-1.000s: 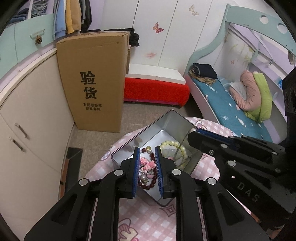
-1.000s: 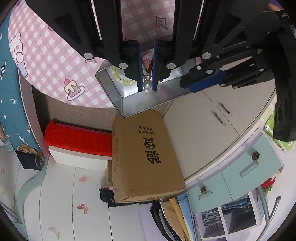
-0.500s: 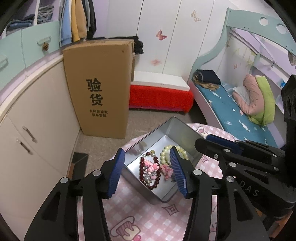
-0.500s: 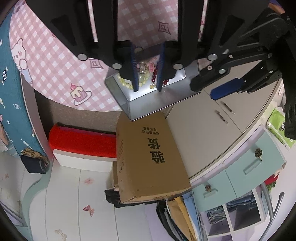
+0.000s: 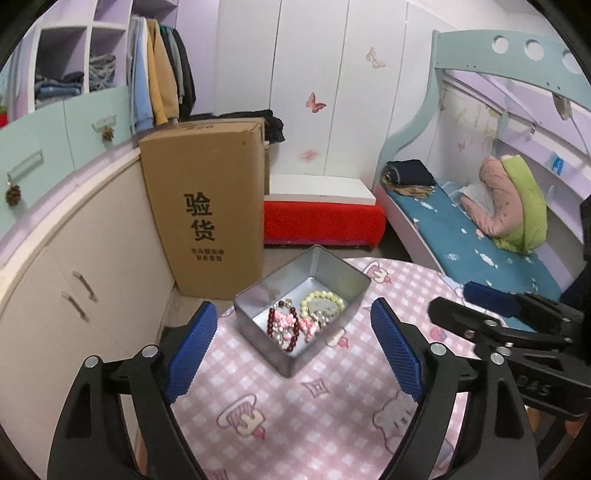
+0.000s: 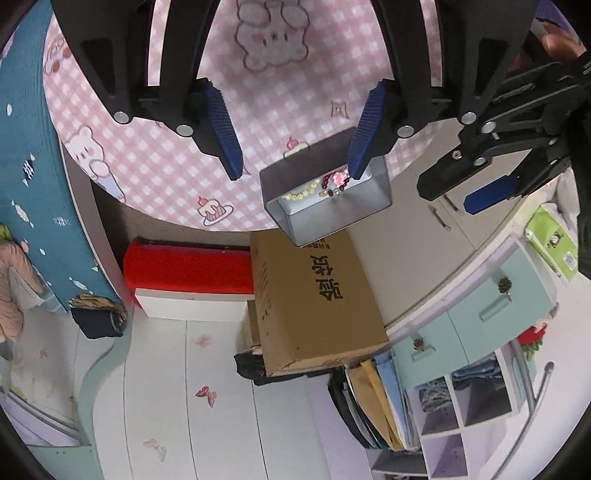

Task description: Organize jewelry

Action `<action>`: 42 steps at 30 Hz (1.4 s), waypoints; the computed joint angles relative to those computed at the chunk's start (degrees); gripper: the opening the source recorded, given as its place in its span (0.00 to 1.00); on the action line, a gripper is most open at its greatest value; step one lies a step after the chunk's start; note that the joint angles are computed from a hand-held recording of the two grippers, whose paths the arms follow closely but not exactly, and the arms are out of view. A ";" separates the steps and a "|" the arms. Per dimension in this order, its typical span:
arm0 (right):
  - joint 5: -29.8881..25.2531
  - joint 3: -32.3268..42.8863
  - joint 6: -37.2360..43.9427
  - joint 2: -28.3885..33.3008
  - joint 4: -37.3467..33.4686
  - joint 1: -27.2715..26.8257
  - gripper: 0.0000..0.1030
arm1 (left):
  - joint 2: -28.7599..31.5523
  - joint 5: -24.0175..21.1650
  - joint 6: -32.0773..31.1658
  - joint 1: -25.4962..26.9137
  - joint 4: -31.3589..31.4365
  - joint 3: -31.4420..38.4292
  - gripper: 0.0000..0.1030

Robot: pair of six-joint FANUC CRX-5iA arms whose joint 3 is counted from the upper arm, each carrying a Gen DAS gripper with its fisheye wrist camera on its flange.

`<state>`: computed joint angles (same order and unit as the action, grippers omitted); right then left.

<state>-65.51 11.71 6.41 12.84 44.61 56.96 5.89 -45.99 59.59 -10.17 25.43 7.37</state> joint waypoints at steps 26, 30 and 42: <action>-26.48 -5.50 -11.44 -3.43 24.80 19.69 0.71 | -29.24 19.10 -8.82 -3.13 8.25 -25.00 0.83; -27.85 -6.33 -12.43 -3.86 26.45 20.95 0.71 | -30.51 19.95 -14.07 -3.30 14.78 -27.19 0.83; -30.40 -7.43 -13.13 -3.93 29.52 22.34 0.71 | -32.37 26.33 -21.87 -5.59 22.80 -31.23 0.88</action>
